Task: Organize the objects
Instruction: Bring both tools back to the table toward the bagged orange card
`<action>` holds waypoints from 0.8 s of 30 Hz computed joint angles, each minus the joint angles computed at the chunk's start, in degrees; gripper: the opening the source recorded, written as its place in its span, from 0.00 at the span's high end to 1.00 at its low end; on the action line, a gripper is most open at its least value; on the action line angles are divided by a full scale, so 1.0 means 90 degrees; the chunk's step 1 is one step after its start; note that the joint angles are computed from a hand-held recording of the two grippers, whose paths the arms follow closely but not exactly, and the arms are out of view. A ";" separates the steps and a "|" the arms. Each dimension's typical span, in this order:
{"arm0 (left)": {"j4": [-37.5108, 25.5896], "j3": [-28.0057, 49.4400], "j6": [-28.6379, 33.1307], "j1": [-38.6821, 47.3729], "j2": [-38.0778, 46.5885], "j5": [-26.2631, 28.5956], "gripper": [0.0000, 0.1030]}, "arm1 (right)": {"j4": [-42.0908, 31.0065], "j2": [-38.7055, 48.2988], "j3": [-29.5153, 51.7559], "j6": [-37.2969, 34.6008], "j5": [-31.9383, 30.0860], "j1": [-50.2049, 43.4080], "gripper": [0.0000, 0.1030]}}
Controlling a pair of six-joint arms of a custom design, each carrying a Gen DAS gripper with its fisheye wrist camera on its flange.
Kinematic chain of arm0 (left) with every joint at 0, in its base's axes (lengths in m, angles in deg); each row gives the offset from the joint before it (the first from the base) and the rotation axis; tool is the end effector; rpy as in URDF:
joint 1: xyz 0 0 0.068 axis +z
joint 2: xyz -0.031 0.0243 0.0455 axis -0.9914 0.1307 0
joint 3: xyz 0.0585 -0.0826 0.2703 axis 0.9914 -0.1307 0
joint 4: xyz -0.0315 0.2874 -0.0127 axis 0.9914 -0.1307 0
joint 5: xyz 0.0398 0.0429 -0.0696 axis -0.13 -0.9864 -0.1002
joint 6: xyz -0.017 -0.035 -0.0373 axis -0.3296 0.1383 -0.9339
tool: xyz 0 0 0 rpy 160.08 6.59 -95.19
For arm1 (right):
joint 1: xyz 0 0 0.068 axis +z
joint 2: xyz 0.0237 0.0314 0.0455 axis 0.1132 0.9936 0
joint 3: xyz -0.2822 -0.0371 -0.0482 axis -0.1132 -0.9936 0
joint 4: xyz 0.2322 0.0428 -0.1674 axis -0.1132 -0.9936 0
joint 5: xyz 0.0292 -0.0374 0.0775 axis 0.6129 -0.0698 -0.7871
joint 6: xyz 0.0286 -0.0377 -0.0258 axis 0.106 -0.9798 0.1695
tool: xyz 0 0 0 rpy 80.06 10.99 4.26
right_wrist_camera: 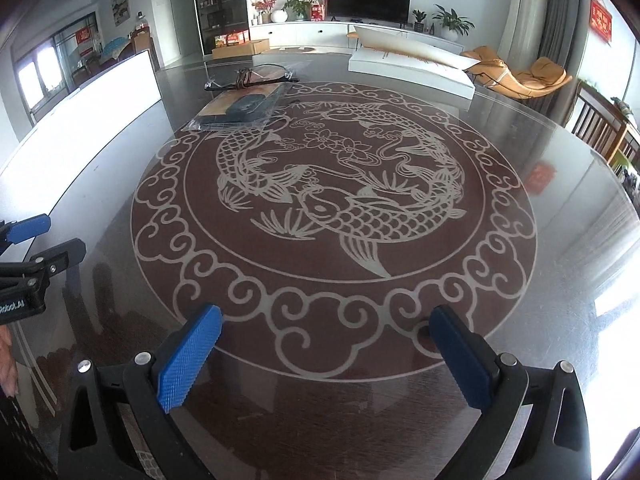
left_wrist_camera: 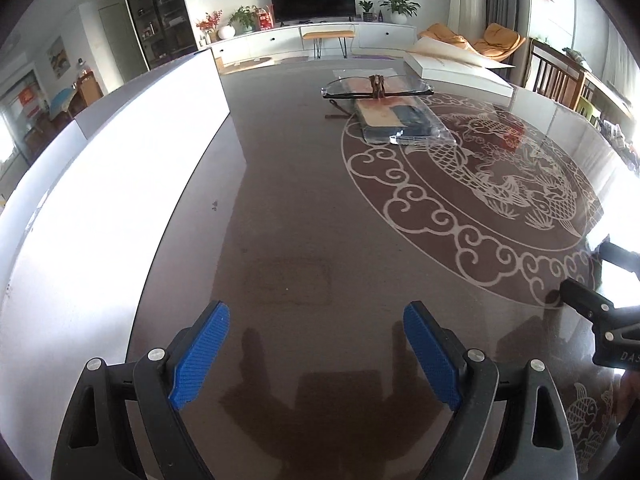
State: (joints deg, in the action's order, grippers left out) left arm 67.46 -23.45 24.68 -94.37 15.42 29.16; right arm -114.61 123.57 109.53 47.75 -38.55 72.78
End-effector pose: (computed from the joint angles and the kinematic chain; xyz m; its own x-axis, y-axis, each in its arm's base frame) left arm 0.2852 -0.0656 0.1176 -0.6385 0.5161 -0.5710 0.5737 0.8136 0.0939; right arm 0.1436 0.2756 0.0501 -0.7504 0.3158 -0.5806 0.3970 0.9177 -0.0139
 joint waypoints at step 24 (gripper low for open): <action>0.0174 0.0553 -0.0032 0.0441 0.0912 0.0640 0.00 | 0.2779 -0.1199 -0.1200 -0.2386 0.0417 -0.1501 0.00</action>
